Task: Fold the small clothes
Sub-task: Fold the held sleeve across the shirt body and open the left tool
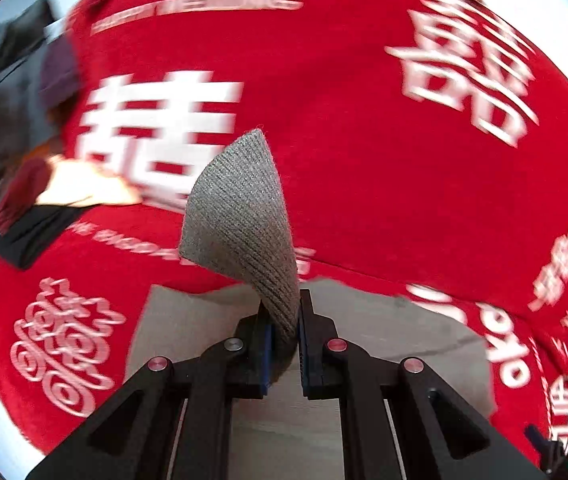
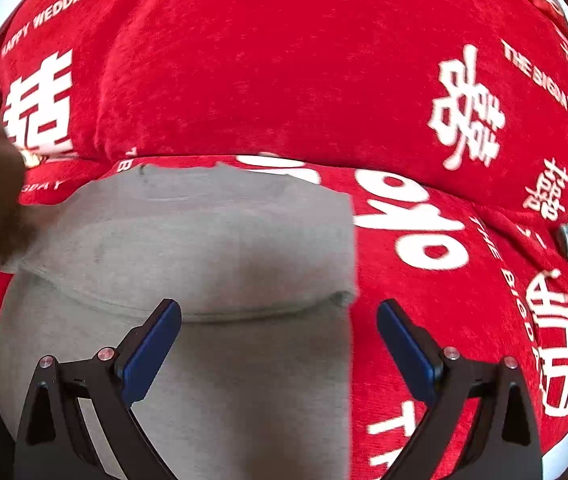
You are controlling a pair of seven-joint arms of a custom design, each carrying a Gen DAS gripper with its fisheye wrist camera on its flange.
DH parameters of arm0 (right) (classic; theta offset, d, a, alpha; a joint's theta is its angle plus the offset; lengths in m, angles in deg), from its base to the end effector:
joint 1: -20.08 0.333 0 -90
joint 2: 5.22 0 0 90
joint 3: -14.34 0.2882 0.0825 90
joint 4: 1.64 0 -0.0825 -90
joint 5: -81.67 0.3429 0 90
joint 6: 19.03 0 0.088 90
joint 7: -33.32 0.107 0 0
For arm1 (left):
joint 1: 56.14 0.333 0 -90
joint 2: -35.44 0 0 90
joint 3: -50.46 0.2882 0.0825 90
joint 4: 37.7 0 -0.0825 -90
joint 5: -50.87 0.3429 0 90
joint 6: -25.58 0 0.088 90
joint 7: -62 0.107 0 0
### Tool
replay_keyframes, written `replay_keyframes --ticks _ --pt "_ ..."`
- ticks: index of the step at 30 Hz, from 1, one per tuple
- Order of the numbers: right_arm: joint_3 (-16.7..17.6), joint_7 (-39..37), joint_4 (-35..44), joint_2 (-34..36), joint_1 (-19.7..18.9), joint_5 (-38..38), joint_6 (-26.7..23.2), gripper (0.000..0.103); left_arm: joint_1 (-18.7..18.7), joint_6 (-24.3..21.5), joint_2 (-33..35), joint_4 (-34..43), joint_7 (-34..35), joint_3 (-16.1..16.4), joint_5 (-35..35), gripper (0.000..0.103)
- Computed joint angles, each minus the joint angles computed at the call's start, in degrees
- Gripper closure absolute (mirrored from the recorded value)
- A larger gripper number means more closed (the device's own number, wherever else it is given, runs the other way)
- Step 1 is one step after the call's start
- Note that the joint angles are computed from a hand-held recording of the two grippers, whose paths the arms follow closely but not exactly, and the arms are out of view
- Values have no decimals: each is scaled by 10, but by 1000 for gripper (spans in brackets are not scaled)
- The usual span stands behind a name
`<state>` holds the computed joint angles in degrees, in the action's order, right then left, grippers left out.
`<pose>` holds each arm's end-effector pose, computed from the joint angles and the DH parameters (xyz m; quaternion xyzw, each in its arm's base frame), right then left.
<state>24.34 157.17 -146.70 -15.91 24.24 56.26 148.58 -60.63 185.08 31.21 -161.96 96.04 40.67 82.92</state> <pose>0.4379 0.1393 0.4029 -0.6974 0.6507 -0.2121 0.2125 0.5091 -0.1560 0.4928 -0.7376 0.5639 -0.2863 0.2366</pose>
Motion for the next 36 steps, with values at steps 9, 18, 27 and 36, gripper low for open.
replay_keyframes --ticks 9,18,27,36 --pt "-37 -50 -50 8 -11 87 57 4 -118 -130 198 215 12 -30 18 92" --pt "-73 -191 -65 24 37 251 91 4 -152 -142 283 258 91 -35 -60 91" --pt "-99 -317 -69 19 101 402 96 4 -84 -74 212 157 236 -71 -233 21" --pt "-183 -629 48 74 236 801 46 4 -70 -24 86 -8 131 3 -124 21"
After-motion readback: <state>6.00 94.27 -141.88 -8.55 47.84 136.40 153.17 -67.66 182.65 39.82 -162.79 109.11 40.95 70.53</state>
